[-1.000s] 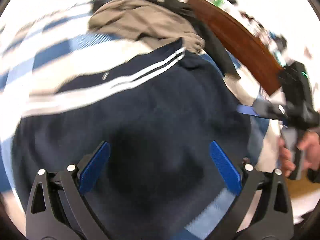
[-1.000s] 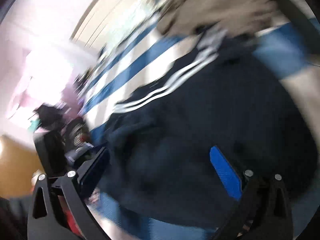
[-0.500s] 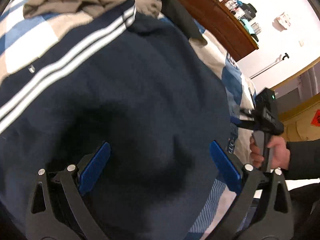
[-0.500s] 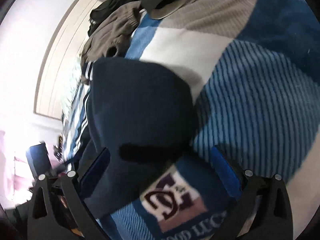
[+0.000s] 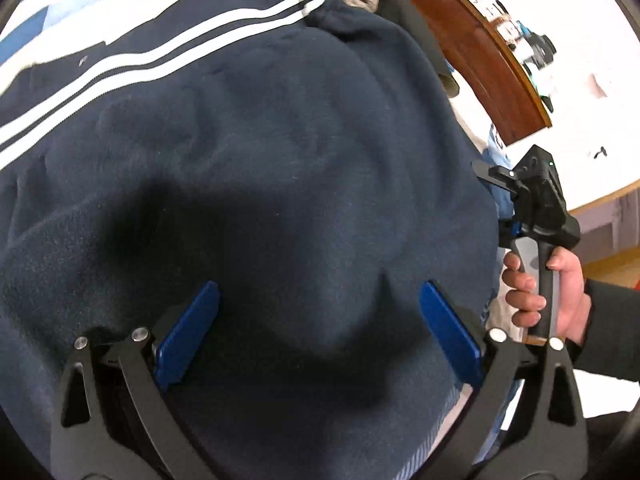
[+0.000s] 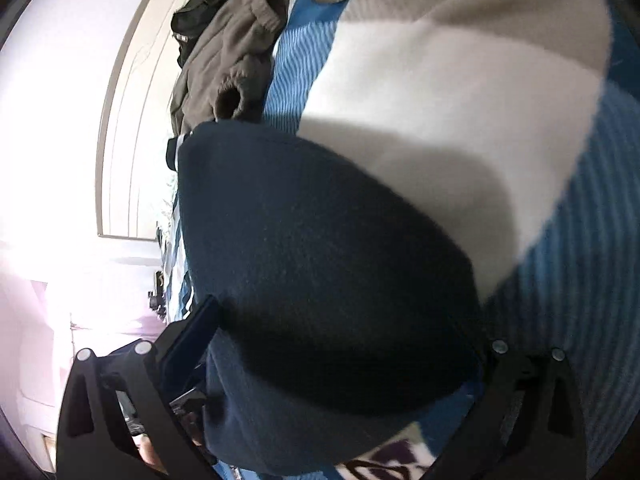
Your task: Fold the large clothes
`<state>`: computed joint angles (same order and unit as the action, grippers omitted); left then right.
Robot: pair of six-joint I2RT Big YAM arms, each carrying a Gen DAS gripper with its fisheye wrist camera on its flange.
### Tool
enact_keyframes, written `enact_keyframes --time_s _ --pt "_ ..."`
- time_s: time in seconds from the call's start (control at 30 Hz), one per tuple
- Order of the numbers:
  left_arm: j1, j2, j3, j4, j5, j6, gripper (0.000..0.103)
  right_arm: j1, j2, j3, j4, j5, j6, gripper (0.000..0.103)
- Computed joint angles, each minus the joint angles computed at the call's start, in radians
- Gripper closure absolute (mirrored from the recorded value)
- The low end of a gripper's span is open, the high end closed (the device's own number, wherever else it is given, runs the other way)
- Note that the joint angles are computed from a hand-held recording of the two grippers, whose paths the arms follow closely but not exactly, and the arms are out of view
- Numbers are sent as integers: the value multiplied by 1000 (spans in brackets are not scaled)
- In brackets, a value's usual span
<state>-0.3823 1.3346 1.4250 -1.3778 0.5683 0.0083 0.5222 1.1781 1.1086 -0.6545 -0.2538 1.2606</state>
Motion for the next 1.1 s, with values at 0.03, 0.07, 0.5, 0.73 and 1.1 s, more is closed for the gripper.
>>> enact_keyframes --time_s 0.03,0.07,0.5,0.73,1.1 --pt "-4 0 -2 5 -5 -5 6 0 10 11 -18 -12 -8 4" --pt "-10 -1 -5 12 -13 -13 6 1 33 40 -60 -15 -26 4" --pt "24 -72 -1 -28 2 -57 6 72 115 295 -392 165 -233 73" --pt "69 -252 -95 -17 41 -161 6 174 200 533 -461 294 -362 77" --pt "146 -386 -352 142 125 -354 6 285 484 1029 -607 246 -556 77"
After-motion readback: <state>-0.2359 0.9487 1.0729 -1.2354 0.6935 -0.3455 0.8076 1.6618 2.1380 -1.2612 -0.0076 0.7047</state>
